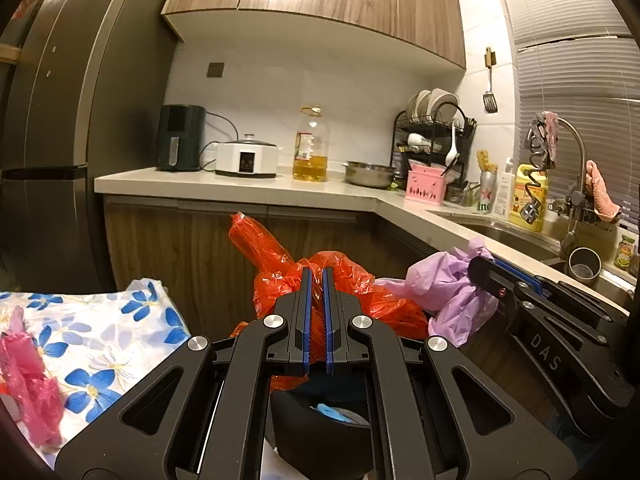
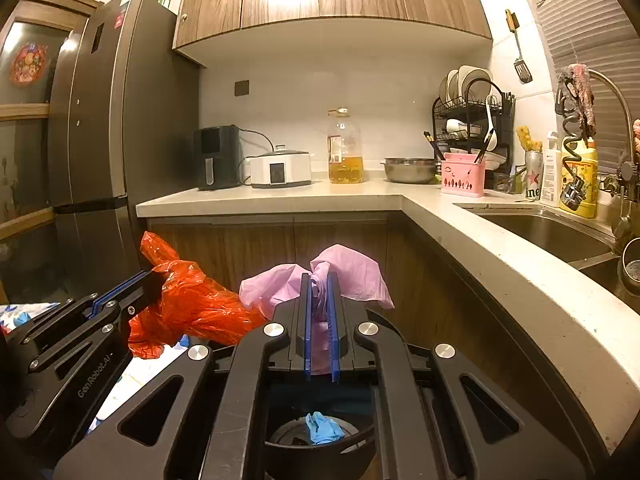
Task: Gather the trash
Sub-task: 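Carry both bags over the black bin and open both tools to drop them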
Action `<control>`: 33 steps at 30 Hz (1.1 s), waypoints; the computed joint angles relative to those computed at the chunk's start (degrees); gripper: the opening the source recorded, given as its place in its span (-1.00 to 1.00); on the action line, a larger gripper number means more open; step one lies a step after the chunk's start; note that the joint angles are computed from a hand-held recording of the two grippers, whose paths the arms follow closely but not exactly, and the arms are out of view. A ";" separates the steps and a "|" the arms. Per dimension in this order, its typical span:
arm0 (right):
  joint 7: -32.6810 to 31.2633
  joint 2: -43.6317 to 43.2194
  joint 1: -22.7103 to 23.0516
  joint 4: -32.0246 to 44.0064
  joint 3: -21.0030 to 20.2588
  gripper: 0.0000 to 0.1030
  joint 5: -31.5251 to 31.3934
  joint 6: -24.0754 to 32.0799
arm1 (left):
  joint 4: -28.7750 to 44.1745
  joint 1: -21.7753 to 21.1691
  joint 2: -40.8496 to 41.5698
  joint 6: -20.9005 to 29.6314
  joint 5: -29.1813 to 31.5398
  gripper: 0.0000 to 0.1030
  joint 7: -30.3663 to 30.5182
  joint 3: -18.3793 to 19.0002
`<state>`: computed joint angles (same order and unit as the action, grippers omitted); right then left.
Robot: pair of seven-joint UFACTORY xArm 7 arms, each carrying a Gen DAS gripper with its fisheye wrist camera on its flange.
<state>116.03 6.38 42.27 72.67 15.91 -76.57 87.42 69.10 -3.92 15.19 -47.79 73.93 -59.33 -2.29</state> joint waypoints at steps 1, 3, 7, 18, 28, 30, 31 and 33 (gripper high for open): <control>0.10 -0.25 -0.24 -0.38 -0.17 -0.85 0.12 -0.51 | 0.18 -0.08 0.18 0.09 -0.01 -0.91 0.01 -0.06; 0.22 -0.47 -0.56 -0.73 -0.26 -0.85 0.16 -1.03 | 0.59 -0.27 0.68 0.34 0.03 -0.91 -0.13 -0.18; 0.13 -0.65 -1.22 -1.12 -0.28 -0.85 0.21 -1.80 | 2.22 -0.52 2.20 0.24 0.83 -0.91 -1.45 -0.21; 0.83 -1.45 -2.75 -2.93 -0.62 -0.81 0.05 -4.98 | 5.80 -1.67 5.49 0.00 2.79 -0.90 -4.24 0.26; 2.91 -2.45 -3.83 -4.64 -0.03 -0.42 0.11 -5.57 | 10.72 -3.56 8.68 -0.23 8.53 -0.86 -9.82 1.77; 3.54 -2.56 -3.80 -4.78 0.12 -0.27 0.19 -5.07 | 11.33 -4.29 9.04 -0.02 9.86 -0.83 -10.67 2.48; 3.95 -2.64 -3.73 -4.87 0.24 -0.23 0.28 -4.73 | 11.17 -4.54 9.06 0.06 9.77 -0.80 -10.35 2.74; 4.53 -2.80 -3.62 -5.06 0.46 -0.13 0.49 -4.27 | 10.93 -4.70 9.16 -0.09 9.95 -0.71 -10.10 3.17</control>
